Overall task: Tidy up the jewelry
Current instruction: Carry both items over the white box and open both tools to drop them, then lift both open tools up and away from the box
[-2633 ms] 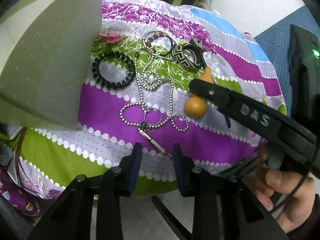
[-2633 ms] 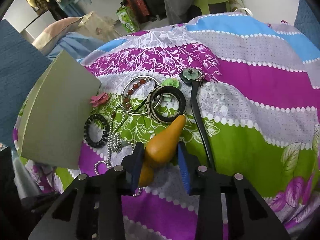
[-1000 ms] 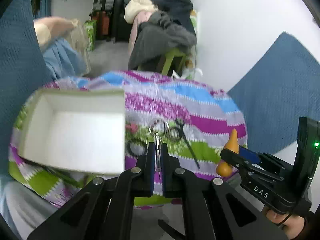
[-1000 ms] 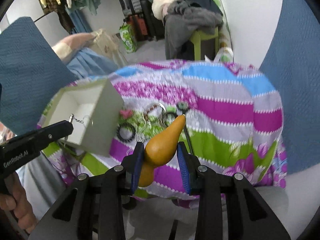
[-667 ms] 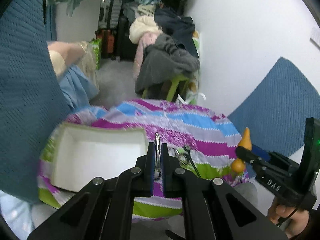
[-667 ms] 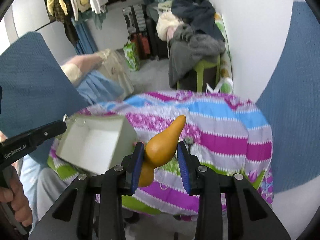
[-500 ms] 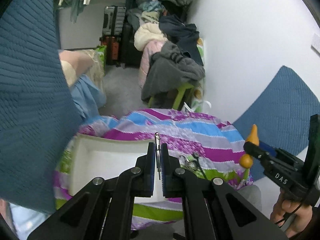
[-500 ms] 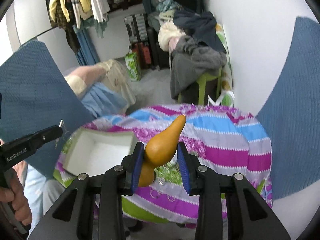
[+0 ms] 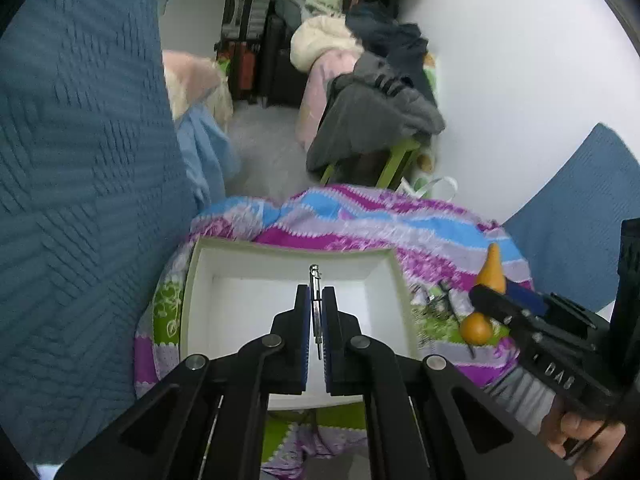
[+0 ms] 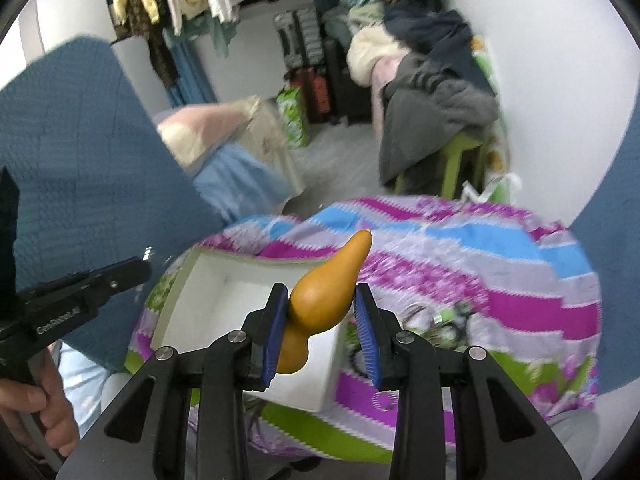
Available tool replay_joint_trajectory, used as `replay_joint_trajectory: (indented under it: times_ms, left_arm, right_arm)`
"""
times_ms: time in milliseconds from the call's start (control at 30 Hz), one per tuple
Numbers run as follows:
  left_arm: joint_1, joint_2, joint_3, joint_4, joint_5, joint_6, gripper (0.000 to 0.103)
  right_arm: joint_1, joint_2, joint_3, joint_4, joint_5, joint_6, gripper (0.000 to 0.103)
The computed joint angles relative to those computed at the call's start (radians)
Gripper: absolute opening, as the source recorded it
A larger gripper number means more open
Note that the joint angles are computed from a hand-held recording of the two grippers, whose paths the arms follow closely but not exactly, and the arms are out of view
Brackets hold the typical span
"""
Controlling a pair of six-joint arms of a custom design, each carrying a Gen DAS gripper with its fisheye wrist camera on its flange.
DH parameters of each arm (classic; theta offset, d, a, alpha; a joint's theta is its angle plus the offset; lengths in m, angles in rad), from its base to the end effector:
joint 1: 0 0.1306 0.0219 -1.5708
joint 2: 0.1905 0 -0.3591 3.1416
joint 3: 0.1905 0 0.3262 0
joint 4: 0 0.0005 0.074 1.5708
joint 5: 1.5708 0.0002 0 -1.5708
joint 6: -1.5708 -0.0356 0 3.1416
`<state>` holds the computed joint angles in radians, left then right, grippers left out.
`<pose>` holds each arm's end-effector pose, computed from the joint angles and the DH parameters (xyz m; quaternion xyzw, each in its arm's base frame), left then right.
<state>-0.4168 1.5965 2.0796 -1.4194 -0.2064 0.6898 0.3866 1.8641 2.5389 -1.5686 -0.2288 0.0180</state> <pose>0.4162 -0.1768 0.5451 -0.1604 0.9319 -0.0798 0.3154 0.4710 0.1999 0.5674 -0.2254 0.9104 0.1663 0.3046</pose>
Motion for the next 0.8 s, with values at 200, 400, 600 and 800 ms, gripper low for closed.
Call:
replay_joint_trajectory:
  times_ms: [200, 400, 600, 800]
  left_arm:
    - [0.035, -0.033, -0.204, 0.113, 0.076, 0.002, 0.003]
    - [0.066, -0.034, -0.317, 0.149, 0.137, -0.031, 0.004]
    - [0.093, -0.044, -0.375, 0.167, 0.157, -0.021, 0.005]
    - [0.079, -0.071, -0.355, 0.156, 0.147, -0.001, 0.006]
  right_arm:
    - [0.061, -0.021, -0.199, 0.082, 0.023, 0.016, 0.031]
    - [0.074, -0.007, -0.291, 0.080, 0.038, 0.025, 0.031]
    - [0.069, 0.017, -0.283, 0.056, 0.031, 0.033, 0.032]
    - [0.060, 0.013, -0.260, 0.029, -0.010, 0.045, 0.043]
